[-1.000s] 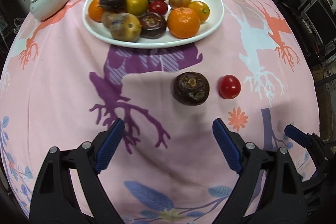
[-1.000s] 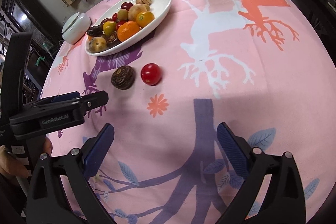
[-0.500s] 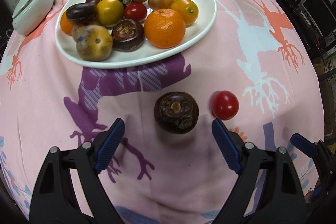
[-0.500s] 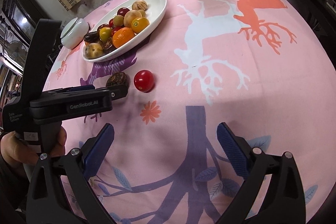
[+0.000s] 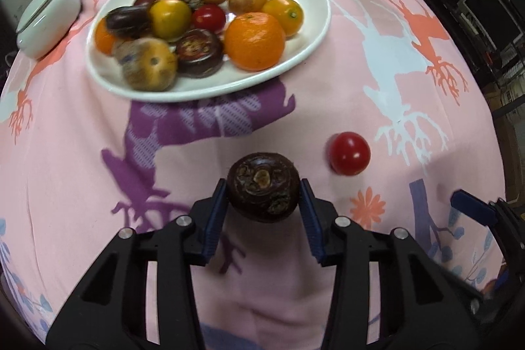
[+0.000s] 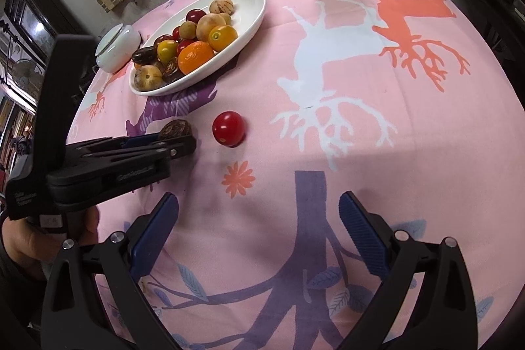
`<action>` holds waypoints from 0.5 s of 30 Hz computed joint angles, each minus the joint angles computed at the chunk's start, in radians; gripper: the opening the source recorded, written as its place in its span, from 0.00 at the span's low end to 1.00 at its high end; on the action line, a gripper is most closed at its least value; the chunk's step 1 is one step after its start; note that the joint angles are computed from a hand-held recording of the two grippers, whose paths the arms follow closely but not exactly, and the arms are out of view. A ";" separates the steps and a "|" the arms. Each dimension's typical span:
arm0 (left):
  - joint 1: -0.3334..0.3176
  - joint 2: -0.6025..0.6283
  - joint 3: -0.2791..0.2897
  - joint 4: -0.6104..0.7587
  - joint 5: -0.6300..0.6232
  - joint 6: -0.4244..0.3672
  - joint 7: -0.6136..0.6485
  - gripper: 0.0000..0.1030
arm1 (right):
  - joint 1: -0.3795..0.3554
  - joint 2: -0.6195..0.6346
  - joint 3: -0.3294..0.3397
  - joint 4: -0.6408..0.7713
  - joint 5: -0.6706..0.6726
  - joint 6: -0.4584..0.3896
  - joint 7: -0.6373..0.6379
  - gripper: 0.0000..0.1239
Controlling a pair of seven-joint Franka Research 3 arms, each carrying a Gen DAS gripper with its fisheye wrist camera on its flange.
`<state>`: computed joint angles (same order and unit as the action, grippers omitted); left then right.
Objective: Organize fruits
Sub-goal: 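Grasp the last mangosteen with the left tool while the right tool grasps the red tomato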
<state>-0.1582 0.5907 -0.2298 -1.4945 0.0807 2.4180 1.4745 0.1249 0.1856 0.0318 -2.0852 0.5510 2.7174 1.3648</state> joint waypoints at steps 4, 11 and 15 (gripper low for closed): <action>0.048 -0.088 -0.007 -0.118 -0.047 0.024 0.000 0.43 | 0.020 0.037 -0.006 0.040 -0.065 0.004 0.036 0.79; 0.090 -0.171 0.003 -0.233 -0.096 0.048 -0.024 0.43 | 0.054 0.124 -0.026 0.143 -0.193 -0.002 0.122 0.79; 0.101 -0.182 0.009 -0.252 -0.108 0.058 -0.025 0.43 | 0.075 0.167 -0.039 0.208 -0.274 -0.033 0.164 0.66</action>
<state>-0.0574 0.4084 -0.2212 -1.7467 -0.0271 2.4756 1.4494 0.1998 0.3526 -0.0075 -1.8772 0.2771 2.6842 1.5283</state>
